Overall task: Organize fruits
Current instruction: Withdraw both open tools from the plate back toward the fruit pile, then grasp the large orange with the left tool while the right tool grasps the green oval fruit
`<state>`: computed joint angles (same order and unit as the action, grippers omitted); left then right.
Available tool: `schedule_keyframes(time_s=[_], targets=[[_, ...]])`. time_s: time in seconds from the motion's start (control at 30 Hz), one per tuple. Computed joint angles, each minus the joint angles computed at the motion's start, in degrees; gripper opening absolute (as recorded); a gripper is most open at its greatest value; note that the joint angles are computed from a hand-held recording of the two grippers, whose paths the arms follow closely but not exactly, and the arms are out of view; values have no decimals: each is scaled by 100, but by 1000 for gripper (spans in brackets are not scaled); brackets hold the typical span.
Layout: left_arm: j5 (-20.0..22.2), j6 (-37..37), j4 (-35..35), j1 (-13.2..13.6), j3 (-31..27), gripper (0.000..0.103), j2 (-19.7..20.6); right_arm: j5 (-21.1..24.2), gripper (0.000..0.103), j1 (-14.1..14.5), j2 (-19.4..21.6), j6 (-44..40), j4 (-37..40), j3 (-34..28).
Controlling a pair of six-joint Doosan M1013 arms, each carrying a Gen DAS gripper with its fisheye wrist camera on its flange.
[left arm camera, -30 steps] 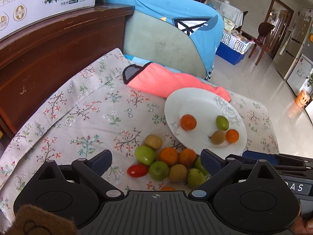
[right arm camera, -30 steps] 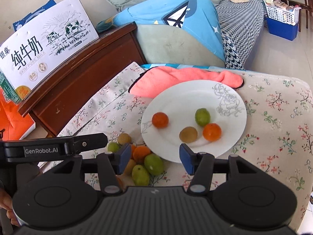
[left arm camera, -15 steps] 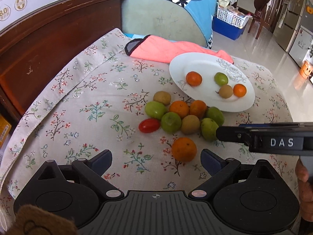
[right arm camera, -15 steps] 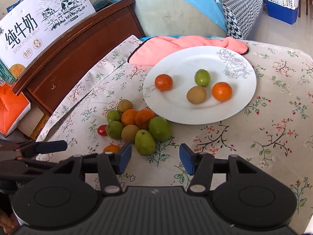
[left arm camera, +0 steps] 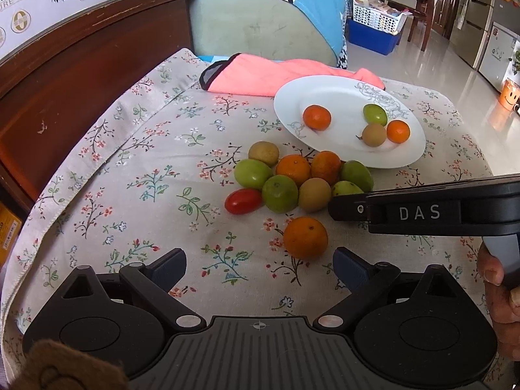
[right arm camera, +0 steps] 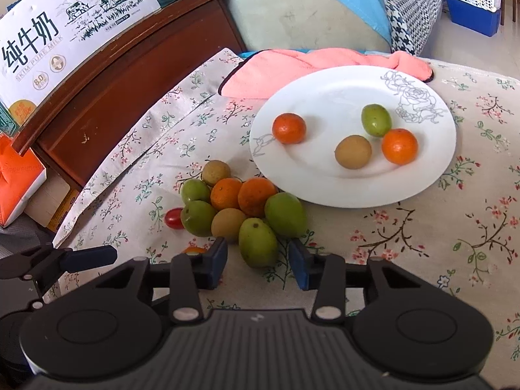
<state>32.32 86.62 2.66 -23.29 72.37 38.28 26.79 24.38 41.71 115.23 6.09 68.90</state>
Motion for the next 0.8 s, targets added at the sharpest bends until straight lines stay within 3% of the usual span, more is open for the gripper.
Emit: schedule_keyframes(time_s=[0.1,0.23,0.53,0.8], targets=[[6,60,-110,3,-14,98,16,-7,41,11,11,55,-96,-10],[19,175,-305,7,-31,98,49,2,27,13,12,36,-118,-4],[-215,473,-705,-10,-28,98,103,147,28,-32,-163,292,-301,183],[-141,81,-112,-113,-140,103,247,351,28,-74,-235,747,-585,277]])
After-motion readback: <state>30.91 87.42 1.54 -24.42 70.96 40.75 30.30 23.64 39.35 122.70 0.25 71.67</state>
